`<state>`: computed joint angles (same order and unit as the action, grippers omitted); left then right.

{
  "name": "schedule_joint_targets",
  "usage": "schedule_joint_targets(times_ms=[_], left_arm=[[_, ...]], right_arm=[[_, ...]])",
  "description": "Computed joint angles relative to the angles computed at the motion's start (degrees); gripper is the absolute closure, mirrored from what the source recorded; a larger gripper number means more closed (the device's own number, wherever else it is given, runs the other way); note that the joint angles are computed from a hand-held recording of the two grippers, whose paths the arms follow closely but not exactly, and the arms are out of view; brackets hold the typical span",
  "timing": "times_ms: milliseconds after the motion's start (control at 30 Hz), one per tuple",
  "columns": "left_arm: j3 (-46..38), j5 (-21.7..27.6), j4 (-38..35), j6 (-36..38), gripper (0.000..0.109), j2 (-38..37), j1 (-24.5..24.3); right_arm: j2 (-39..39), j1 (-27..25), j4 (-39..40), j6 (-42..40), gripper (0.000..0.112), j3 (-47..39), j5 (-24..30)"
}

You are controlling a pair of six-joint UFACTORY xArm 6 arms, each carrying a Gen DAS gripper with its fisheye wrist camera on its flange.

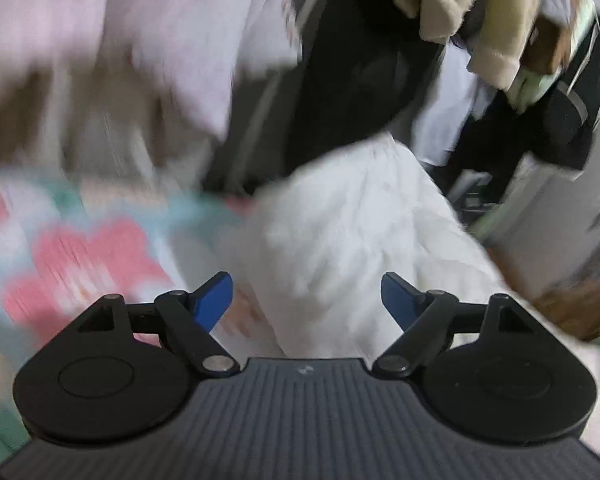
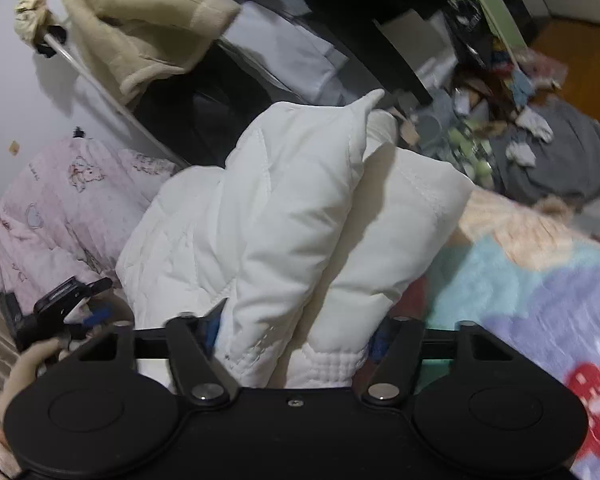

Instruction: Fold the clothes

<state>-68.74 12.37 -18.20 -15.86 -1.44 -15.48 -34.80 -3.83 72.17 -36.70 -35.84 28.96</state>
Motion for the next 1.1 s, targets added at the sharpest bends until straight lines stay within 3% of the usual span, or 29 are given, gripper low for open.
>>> schedule_joint_targets(times_ms=[100, 167, 200, 233, 367, 467, 533, 600, 667, 733, 800, 833, 900, 967, 1033, 1100], left_arm=[[-6.2, 7.8, -15.3, 7.2, 0.021, 6.5, 0.2], [-8.8, 5.3, -15.1, 9.0, 0.023, 10.7, -0.9], [-10.2, 4.2, -14.7, 9.9, 0.041, 12.3, -1.6], [-12.1, 4.1, -14.3, 10.7, 0.047, 13.8, -2.2], [-23.7, 7.8, 3.6, 6.0, 0.055, 20.3, -3.6], [-33.0, 11.4, 10.5, 6.3, 0.056, 25.2, -4.6], [-38.7, 16.5, 20.4, 0.2, 0.053, 28.6, -5.3], [-44.6, 23.1, 31.1, -5.1, 0.048, 32.3, -6.3], [-42.6, 23.4, 37.1, -8.4, 0.048, 30.4, -7.1], [-39.8, 26.8, 43.0, -10.2, 0.051, 26.3, -8.7], [-34.5, 23.9, 48.3, -7.1, 0.048, 21.1, -11.0], [-30.4, 19.5, 48.3, -5.7, 0.048, 18.0, -11.5], [-25.7, 16.6, 41.8, 0.0, 0.047, 13.7, -13.2], [-23.5, 16.6, 32.7, 8.4, 0.047, 12.1, -15.0], [-23.1, 19.6, 30.6, 12.1, 0.048, 12.8, -17.0], [-20.5, 18.4, 30.7, 11.9, 0.05, 13.0, -17.6]], right_arm=[[0.8, -1.4, 1.2, -2.4, 0.028, -0.9, 2.2], [2.1, -0.2, 4.3, -5.1, 0.026, -1.1, 0.6], [2.3, 1.1, 6.7, -7.1, 0.027, -0.6, -1.2], [1.8, 2.8, 8.9, -8.1, 0.028, 0.4, -4.0], [-1.1, 9.0, 17.2, -12.4, 0.048, 3.3, -12.1], [-3.1, 16.1, 14.2, -6.5, 0.053, 3.9, -20.9], [-2.1, 19.6, 6.0, 1.3, 0.053, 4.6, -25.4], [-0.7, 18.2, 0.2, 8.7, 0.041, 5.5, -23.9], [-3.2, 12.3, -4.8, 20.1, 0.041, 6.6, -14.2], [-8.0, 6.2, -15.4, 30.0, 0.037, 6.9, -2.2], [-14.3, 2.4, -27.4, 30.9, 0.037, 4.6, 8.4], [-16.9, 2.1, -33.3, 30.7, 0.037, 3.0, 11.6], [-20.5, 3.1, -39.8, 28.2, 0.037, 0.7, 11.7], [-20.9, 5.9, -42.3, 24.1, 0.038, -0.2, 6.2], [-18.0, 8.7, -45.6, 20.6, 0.038, -0.6, 0.6], [-13.0, 11.1, -54.0, 22.6, 0.038, -0.2, -4.6]])
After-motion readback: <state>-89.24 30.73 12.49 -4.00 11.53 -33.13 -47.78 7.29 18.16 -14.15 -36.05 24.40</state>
